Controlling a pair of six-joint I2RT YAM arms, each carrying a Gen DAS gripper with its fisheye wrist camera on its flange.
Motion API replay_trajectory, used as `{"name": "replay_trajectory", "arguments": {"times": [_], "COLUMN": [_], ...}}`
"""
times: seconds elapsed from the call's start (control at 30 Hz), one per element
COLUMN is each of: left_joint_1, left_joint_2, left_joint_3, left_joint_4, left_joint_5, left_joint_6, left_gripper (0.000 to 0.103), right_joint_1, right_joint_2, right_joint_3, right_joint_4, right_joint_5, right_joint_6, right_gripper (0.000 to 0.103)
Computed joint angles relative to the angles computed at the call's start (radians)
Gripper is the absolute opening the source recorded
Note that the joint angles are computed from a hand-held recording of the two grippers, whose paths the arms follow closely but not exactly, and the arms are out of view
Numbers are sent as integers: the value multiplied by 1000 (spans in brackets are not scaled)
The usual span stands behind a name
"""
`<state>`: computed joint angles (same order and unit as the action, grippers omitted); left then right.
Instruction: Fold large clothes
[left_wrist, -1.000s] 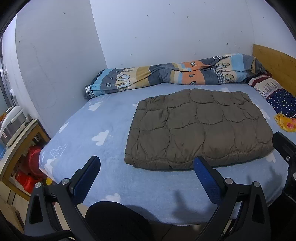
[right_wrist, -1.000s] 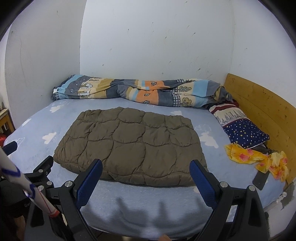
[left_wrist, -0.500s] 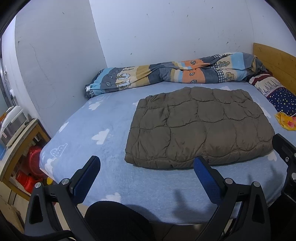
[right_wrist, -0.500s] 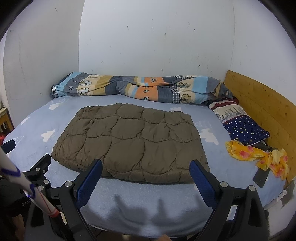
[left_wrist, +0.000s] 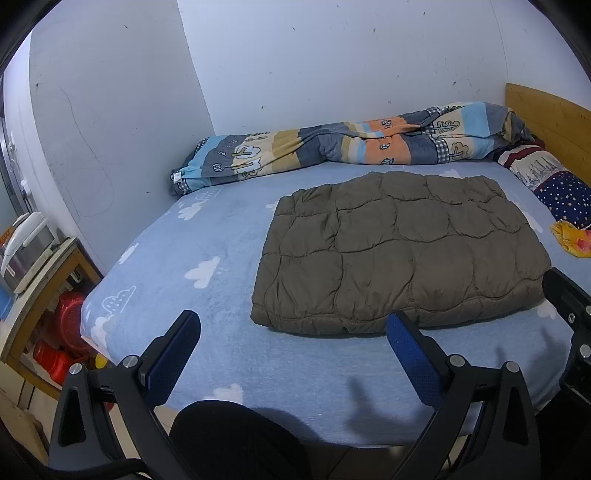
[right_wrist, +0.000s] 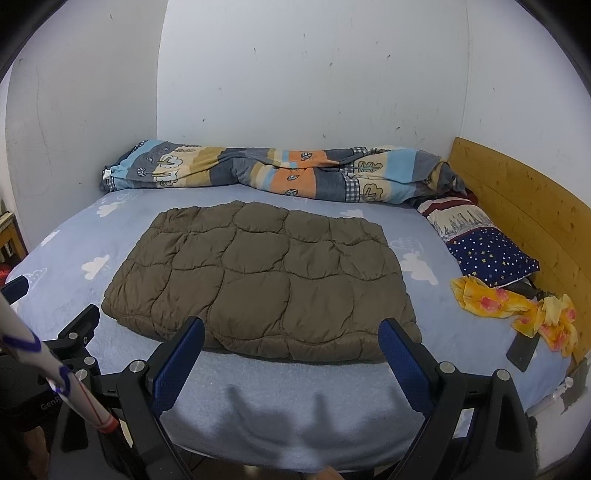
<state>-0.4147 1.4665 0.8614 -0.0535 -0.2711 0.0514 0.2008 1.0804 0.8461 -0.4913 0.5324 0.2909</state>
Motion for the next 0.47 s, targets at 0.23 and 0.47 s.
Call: {"name": "replay_trajectory", "arguments": {"times": [0.23, 0.47], "left_joint_1": [-3, 3], "left_joint_2": [1, -7], "left_joint_3": [0, -12], "left_joint_4": [0, 1], "left_joint_5": [-4, -12], "left_joint_6": [-1, 38], "left_gripper": [100, 100], "right_joint_1": [7, 12], "right_joint_2": [6, 16], "right_joint_3": [0, 1], "right_joint_4": [-1, 2], "right_joint_5": [7, 10], "right_joint_6": [8, 13], "right_gripper": [97, 97]}}
